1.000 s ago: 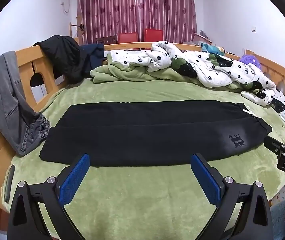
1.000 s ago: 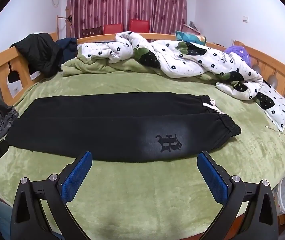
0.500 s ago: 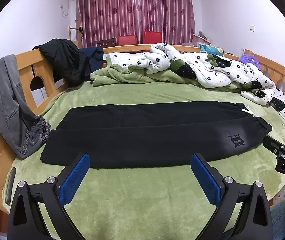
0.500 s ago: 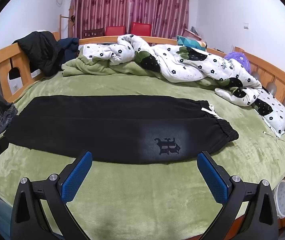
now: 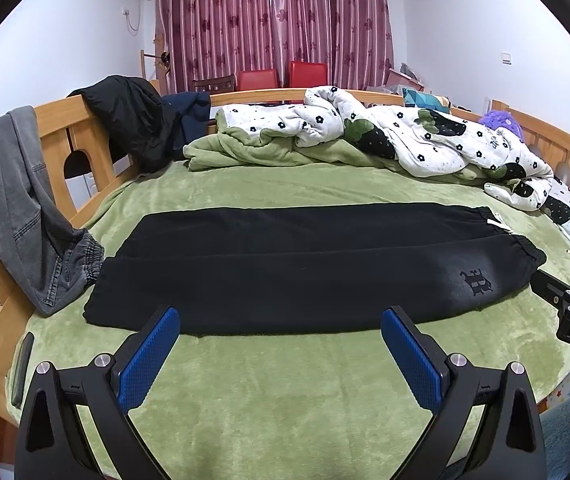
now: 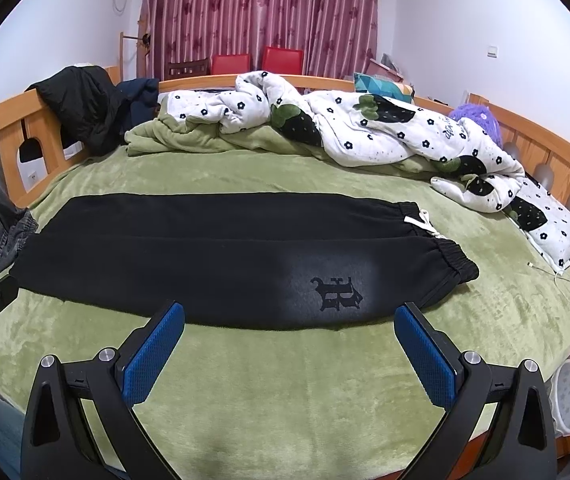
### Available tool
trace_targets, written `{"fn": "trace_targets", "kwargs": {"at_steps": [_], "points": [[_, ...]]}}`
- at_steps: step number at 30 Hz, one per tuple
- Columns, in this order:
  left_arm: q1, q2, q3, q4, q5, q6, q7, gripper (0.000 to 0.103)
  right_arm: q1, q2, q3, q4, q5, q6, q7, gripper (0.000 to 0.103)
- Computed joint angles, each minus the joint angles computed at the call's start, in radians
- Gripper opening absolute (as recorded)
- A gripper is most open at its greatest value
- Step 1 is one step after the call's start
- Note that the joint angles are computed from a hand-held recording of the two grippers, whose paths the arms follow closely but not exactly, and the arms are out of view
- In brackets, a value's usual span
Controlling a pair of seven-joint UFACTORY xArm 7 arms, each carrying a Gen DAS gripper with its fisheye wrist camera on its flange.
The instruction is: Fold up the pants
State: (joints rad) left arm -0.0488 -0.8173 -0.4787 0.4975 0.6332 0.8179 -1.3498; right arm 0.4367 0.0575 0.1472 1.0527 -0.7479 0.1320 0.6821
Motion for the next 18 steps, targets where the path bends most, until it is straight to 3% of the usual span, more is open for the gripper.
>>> {"fn": "trace_targets", "kwargs": {"at_steps": [18], "points": [[-0.006,-0.008,0.003,-0.004,0.002,0.009,0.006,0.101,-0.002,-0.003,0.003,-0.003,0.032,-0.001,-0.026,0.103]]}}
